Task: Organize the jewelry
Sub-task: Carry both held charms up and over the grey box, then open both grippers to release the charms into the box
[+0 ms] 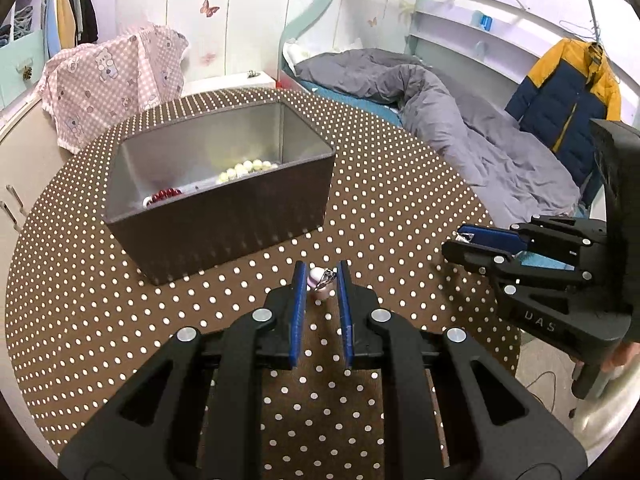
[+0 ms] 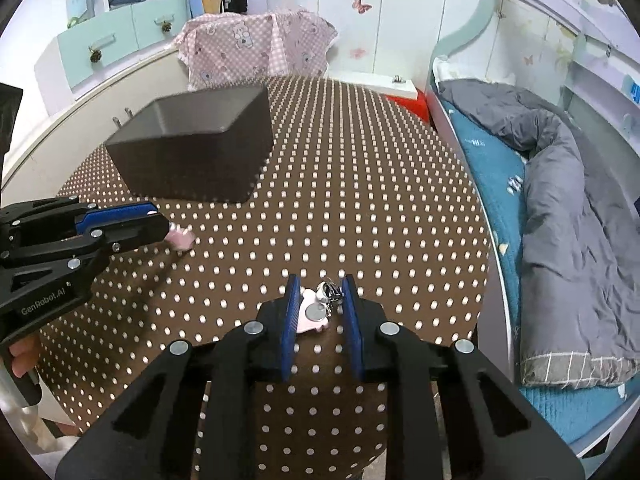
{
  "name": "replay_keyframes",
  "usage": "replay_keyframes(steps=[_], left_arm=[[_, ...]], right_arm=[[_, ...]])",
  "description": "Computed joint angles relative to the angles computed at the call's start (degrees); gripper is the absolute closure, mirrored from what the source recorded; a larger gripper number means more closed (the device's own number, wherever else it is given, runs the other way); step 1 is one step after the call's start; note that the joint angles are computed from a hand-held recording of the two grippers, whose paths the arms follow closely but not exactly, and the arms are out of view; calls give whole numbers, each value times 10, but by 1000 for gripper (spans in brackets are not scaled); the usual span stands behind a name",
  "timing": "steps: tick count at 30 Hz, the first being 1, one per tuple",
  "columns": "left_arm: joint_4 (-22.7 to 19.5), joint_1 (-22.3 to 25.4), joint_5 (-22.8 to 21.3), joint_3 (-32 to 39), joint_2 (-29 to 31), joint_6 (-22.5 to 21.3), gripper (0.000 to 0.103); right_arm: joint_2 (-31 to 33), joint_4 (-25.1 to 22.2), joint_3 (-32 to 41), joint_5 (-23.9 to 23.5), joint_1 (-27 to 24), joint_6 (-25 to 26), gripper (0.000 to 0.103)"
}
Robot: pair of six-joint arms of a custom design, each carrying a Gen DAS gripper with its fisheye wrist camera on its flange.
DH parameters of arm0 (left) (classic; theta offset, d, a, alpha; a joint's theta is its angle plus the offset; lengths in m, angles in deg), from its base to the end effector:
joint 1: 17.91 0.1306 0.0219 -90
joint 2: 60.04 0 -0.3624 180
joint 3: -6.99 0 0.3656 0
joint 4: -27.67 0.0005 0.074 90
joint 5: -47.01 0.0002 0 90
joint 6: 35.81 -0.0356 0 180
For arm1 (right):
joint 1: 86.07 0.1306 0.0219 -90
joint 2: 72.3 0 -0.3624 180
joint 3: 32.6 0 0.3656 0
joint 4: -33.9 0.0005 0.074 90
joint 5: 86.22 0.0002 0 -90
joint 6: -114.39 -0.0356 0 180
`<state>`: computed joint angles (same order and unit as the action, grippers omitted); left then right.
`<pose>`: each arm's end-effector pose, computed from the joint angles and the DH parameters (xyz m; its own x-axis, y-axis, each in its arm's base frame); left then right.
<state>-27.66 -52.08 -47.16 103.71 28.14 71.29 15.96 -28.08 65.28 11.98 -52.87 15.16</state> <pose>0.3708 -0.2492 0.4672 -0.7290 0.1404 -0.6700 0.3187 0.9358 -0.1507 0.3695 0.2351 0.4673 -0.7293 -0.2875 -0.6209 -0.3567 0.9341 -0.0135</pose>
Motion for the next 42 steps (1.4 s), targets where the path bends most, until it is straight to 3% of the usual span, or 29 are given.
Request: replay_keyframes(steps=[14, 32, 33, 34, 35, 36, 42], left_arm=[[10, 20, -35, 35, -18, -14, 88], [6, 62, -58, 64, 6, 4, 87], [-1, 62, -65, 68, 9, 6, 82], [-9, 61, -69, 73, 12, 7, 73], [-15, 61, -80, 75, 14, 12, 50], [-8, 61, -92, 70, 11, 18, 35], [-1, 67, -90, 63, 8, 20, 35]], right_arm=[[49, 32, 99, -1, 3, 57, 84], [161, 2, 248, -98, 12, 66, 80], [164, -1, 252, -103, 10, 62, 71], [166, -3, 255, -105, 9, 58, 54], [164, 0, 252, -99, 9, 54, 51], [164, 0, 251, -83, 9, 52, 51], [161, -9, 249, -85, 2, 44, 49]])
